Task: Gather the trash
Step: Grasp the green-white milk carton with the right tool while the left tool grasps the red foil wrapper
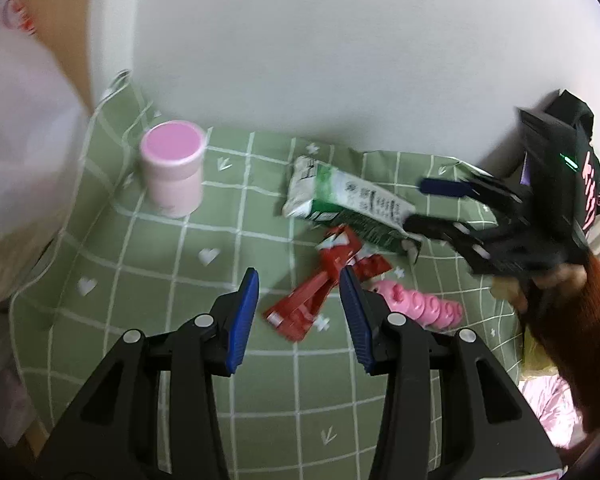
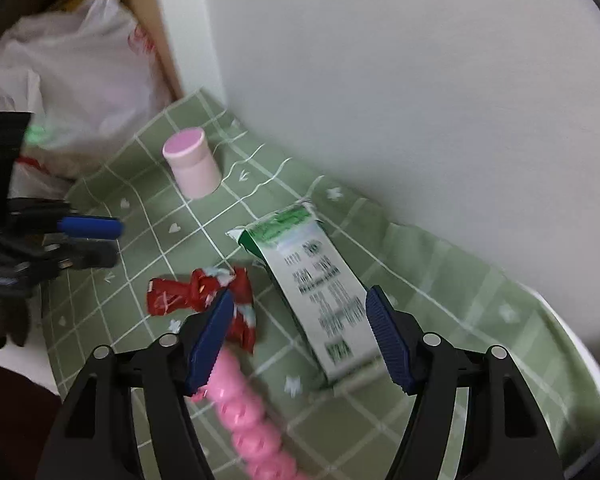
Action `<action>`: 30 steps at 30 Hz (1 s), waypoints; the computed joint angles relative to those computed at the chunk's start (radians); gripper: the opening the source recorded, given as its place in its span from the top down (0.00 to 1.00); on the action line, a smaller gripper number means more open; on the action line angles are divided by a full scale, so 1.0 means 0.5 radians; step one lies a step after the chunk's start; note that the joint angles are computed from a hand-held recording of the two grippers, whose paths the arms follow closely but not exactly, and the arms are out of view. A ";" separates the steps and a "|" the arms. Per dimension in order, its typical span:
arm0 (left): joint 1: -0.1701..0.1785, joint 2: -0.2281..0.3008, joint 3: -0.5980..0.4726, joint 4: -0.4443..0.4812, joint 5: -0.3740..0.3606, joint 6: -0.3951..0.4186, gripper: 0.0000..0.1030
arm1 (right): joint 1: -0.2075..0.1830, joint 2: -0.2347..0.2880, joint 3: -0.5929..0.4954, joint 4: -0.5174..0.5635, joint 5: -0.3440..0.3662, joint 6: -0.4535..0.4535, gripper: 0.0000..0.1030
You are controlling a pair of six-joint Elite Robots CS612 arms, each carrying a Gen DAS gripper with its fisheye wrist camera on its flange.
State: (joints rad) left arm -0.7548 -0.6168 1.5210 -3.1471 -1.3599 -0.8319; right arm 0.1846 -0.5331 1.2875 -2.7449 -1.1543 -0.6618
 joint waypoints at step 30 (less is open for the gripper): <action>0.032 0.205 -0.393 0.327 -0.195 0.246 0.61 | -0.154 -0.223 0.478 -1.082 0.082 0.845 0.48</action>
State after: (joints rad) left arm -0.7387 -0.5143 1.3247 -2.9836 -1.4576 -0.7091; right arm 0.1075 -0.6444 1.5263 -3.2859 -1.1134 -0.2395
